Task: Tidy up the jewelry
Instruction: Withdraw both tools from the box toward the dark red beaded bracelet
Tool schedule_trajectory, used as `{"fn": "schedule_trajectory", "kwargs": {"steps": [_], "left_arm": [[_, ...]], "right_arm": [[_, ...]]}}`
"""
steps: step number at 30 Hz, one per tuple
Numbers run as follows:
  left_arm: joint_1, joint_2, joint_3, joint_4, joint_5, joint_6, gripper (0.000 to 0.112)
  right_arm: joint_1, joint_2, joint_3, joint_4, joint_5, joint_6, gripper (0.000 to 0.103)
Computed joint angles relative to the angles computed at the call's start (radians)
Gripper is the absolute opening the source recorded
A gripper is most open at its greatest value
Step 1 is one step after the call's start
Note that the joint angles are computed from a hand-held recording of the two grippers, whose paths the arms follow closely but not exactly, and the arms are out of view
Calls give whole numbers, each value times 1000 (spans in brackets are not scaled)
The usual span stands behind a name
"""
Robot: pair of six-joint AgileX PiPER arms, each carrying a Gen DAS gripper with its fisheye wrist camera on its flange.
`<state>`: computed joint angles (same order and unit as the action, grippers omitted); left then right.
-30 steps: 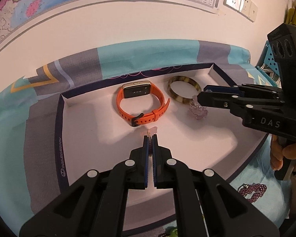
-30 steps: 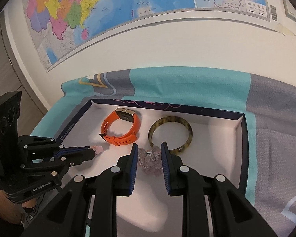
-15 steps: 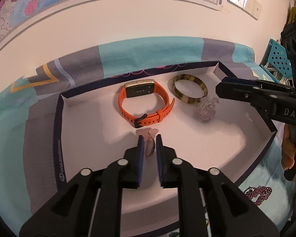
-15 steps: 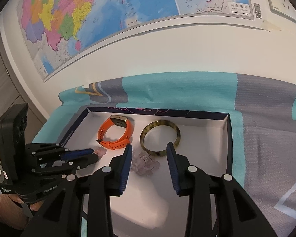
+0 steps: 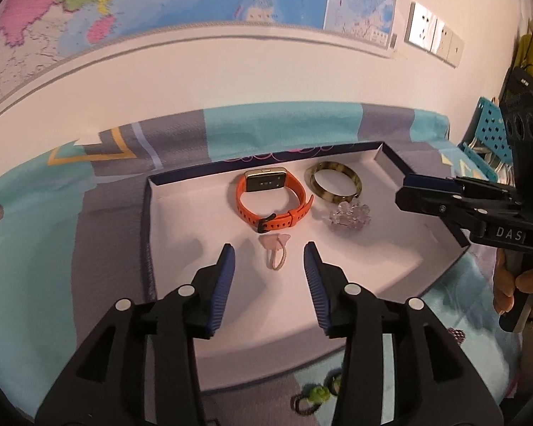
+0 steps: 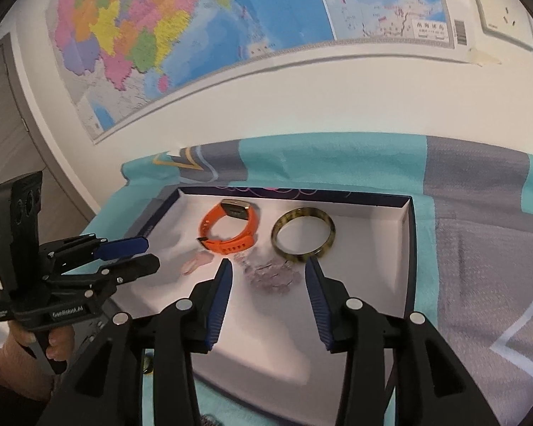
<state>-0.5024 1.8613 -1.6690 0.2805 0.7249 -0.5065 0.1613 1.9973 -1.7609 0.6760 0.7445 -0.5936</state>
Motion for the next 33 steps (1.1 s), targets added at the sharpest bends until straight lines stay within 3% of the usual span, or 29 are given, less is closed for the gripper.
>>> {"fn": "schedule_trajectory", "kwargs": {"steps": [9,18,33], "left_arm": [[-57,-199,259,110,-112,-145,52],[-133,-327,450,271,-139,-334,55],[-216,-361,586,304,-147,-426,56]], "right_arm": [[-26,-194,259,152,-44,-209,50],[-24,-344,497,145,-93,-300,50],[-35,-397,673,202,-122,-350,50]]}}
